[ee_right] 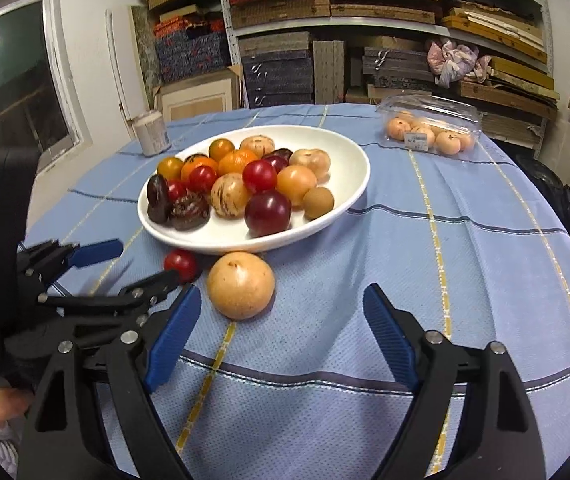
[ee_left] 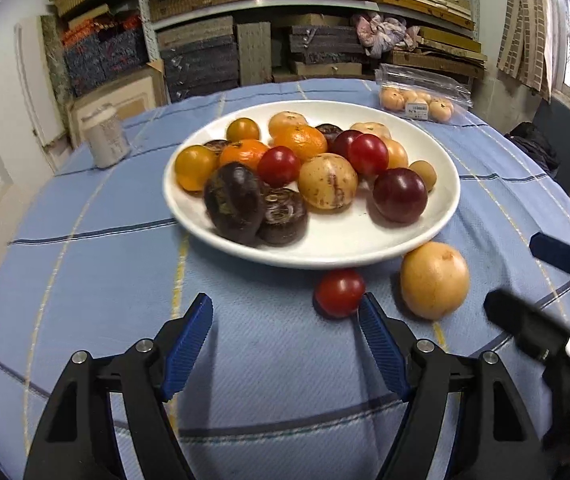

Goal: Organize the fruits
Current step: 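Move the left gripper to the small red tomato and grasp it, then grasp the pale tan round fruit with the right gripper while the left holds the tomato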

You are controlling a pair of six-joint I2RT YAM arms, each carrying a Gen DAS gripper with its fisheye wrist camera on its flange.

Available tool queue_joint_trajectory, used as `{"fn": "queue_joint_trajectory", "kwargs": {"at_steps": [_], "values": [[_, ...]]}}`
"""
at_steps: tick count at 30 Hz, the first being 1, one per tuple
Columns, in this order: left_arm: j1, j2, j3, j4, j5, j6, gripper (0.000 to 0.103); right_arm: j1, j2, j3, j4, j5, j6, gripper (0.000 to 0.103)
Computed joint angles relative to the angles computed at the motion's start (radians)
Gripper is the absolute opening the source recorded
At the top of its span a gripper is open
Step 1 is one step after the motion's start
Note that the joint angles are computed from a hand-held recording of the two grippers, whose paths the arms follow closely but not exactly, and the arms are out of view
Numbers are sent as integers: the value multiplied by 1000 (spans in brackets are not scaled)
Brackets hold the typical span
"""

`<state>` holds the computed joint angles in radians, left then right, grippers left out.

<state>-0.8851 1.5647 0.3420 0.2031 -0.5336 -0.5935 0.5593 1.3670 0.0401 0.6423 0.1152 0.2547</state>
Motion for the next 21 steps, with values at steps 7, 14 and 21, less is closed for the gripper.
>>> {"fn": "queue_joint_trajectory", "kwargs": {"at_steps": [7,14,21], "values": [[44,60,51,8,48,41,76,-42,72,23,26,-47,3,81],[106,76,48,58,142,64,69,-67,116,45,32,-90,3,81],[49,60,25,85,139,91,25,-83,118,45,38,-99,8,81]]}}
